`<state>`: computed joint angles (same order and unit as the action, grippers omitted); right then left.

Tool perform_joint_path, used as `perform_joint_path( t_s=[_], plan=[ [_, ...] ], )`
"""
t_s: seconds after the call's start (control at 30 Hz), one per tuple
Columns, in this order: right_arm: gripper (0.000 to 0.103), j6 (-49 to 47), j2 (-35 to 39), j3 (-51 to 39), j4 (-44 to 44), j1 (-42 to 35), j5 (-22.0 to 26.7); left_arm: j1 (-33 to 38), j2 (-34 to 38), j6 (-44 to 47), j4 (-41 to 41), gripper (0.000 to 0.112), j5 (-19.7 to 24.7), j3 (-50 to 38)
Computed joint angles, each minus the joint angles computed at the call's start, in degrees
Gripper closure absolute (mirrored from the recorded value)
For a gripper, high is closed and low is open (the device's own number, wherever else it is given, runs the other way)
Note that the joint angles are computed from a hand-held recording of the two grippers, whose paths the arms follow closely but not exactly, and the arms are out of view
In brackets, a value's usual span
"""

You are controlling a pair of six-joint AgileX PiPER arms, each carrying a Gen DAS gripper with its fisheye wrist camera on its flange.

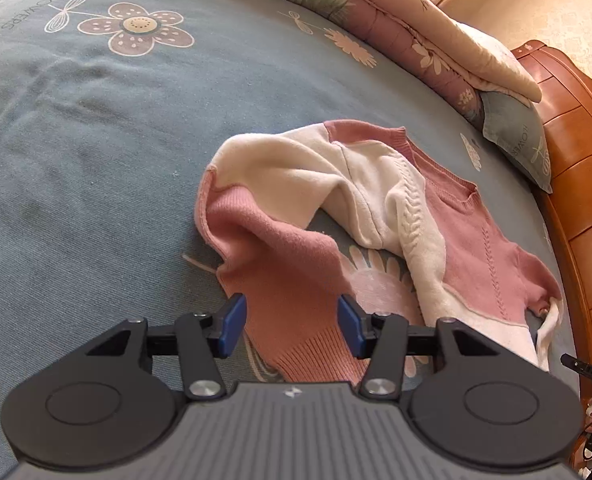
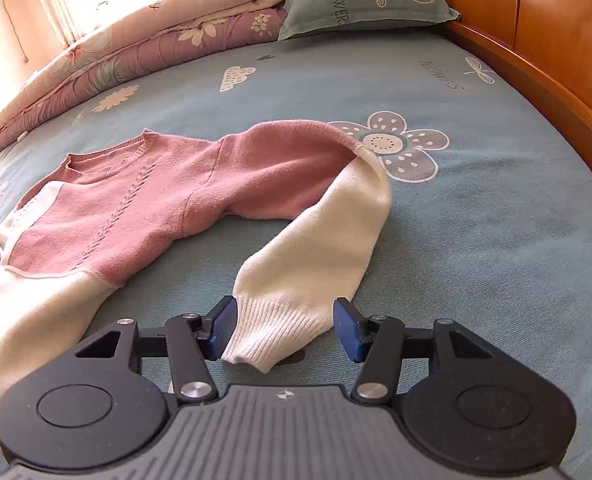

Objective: Fold clothes
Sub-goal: 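Lay the sweater flat on the bed and open both grippers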

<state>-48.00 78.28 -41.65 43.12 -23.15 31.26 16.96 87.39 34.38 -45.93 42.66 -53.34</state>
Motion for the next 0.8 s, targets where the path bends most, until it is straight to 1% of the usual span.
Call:
perform_joint_path(
  t_s=[0.13,0.3,0.43,0.53,0.67,0.8],
  plan=[
    [0.044,-2.9,-0.7,2.2,3.8,-1.4,1.5,-4.4,-1.8,0.7,-1.5,0.062,0.3,2.2],
    [0.044,-11.8,1.2,5.2,14.1,-5.7,4.9,-10.5,-3.9,2.1,-4.3,0.062,1.6,3.5],
    [0.044,-19.2,5.9,6.9,23.6,-12.1,10.2,-15.4,-6.0,2.4,-5.6,0.062,2.7,3.5],
    [0.044,-25.2,9.3,8.3,29.1,-15.9,14.6,-20.1,-7.0,2.8,-6.5,0.061,3.5,2.2],
    [0.043,-32.4,14.5,9.3,38.0,-17.4,17.0,-27.5,-6.0,3.4,-7.8,0.057,3.3,-1.5],
    [0.043,-37.4,20.0,9.7,49.8,-18.2,20.0,-35.3,-2.6,4.9,-8.5,0.054,0.8,-5.3]
  ],
)
